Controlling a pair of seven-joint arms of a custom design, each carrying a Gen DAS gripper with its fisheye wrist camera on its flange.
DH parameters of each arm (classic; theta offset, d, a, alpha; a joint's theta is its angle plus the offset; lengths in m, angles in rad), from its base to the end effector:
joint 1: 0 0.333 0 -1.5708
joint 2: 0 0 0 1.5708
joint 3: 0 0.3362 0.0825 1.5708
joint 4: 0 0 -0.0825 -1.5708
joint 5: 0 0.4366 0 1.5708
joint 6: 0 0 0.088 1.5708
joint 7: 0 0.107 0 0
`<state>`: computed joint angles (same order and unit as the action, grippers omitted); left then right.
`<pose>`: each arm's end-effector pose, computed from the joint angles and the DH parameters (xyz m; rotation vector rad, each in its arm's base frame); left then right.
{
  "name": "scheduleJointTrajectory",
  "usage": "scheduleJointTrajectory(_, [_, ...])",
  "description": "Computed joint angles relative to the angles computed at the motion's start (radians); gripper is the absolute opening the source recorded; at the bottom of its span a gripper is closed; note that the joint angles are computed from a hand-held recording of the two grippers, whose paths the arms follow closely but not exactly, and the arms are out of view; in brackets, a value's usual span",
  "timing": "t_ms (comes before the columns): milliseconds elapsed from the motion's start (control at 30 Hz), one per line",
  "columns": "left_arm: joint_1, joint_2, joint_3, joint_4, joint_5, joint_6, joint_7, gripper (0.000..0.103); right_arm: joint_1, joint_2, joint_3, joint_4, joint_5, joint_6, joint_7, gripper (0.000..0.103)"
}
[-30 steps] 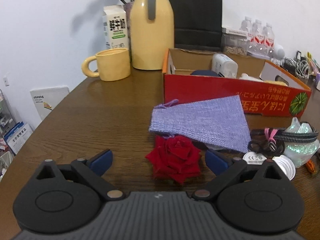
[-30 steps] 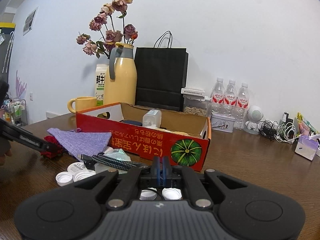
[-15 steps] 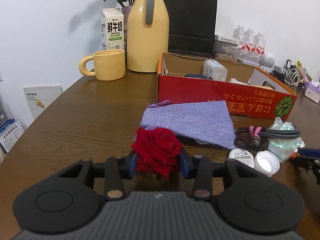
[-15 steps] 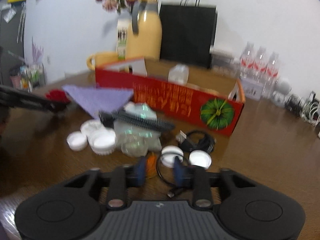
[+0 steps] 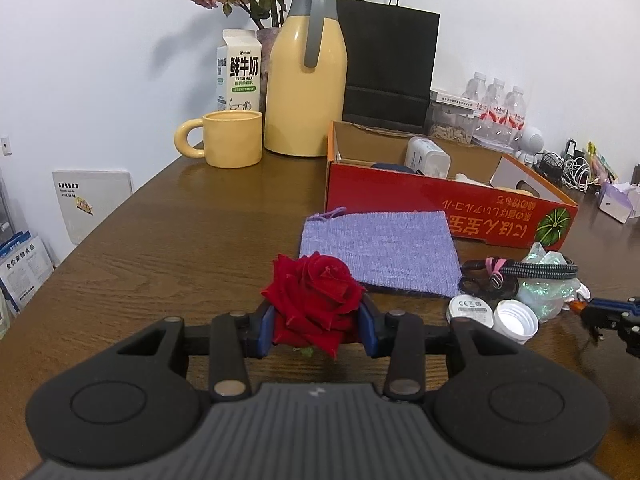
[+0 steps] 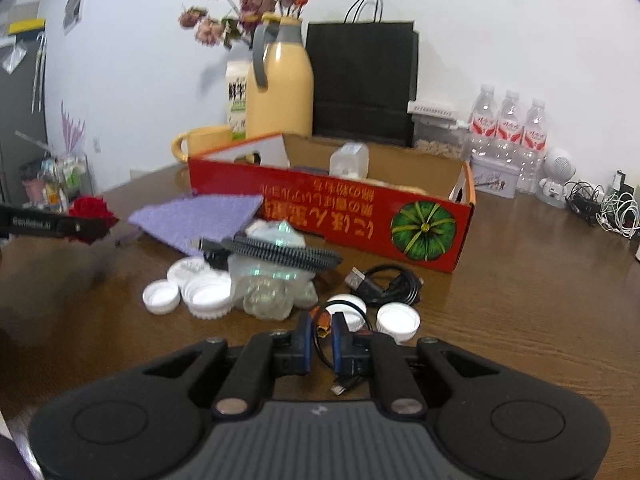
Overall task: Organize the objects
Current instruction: 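Grasp the black USB cable with the right tool while the left tool holds the rose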
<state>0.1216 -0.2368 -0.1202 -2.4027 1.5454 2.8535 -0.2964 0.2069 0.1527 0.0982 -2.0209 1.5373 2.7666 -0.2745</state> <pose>0.5160 -0.0543 0.4299 -1.9021 1.1737 -0.7435 0.6318 0.1524 0.3994 -2.0145 0.8140 -0.4959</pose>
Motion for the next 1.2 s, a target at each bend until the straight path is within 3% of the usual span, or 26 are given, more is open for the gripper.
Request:
scheduleJointTrajectory(167, [-0.001,-0.006,-0.001,-0.007,0.001,0.008,-0.003,0.042,0.006,0.012,-0.004,-0.001,-0.140,0.002,0.108,0.012])
scheduleJointTrajectory(467, [-0.002,-0.012,-0.003,-0.014,-0.003,0.017,0.002,0.042,-0.011,0.014,0.003,0.002,-0.148,-0.014,0.130,0.017])
scheduleJointTrajectory(567, [-0.003,-0.018,-0.006,-0.018,0.002,0.019,-0.001,0.042,-0.011,0.003,0.005,-0.009,-0.148,-0.011,0.110,0.029])
scheduleJointTrajectory(667, [-0.004,-0.022,-0.007,-0.020,0.006,0.018,-0.004,0.042,-0.013,-0.014,0.004,-0.022,-0.096,0.000,0.051,0.033])
scheduleJointTrajectory(767, [-0.005,-0.021,-0.008,-0.018,0.015,0.020,-0.013,0.042,-0.010,-0.016,-0.001,-0.019,-0.034,0.031,-0.001,0.056])
scheduleJointTrajectory(800, [-0.005,-0.021,-0.008,-0.018,0.020,0.022,-0.017,0.042,-0.010,-0.012,-0.004,-0.014,-0.034,0.039,0.003,0.058])
scheduleJointTrajectory(1033, [-0.008,-0.027,-0.008,-0.021,0.028,0.019,-0.027,0.042,-0.022,0.017,-0.009,0.019,-0.033,0.052,0.113,0.055])
scheduleJointTrajectory(1200, [-0.009,-0.037,-0.007,-0.028,0.033,0.018,-0.035,0.042,-0.042,0.022,-0.008,0.036,-0.010,-0.017,0.168,0.052])
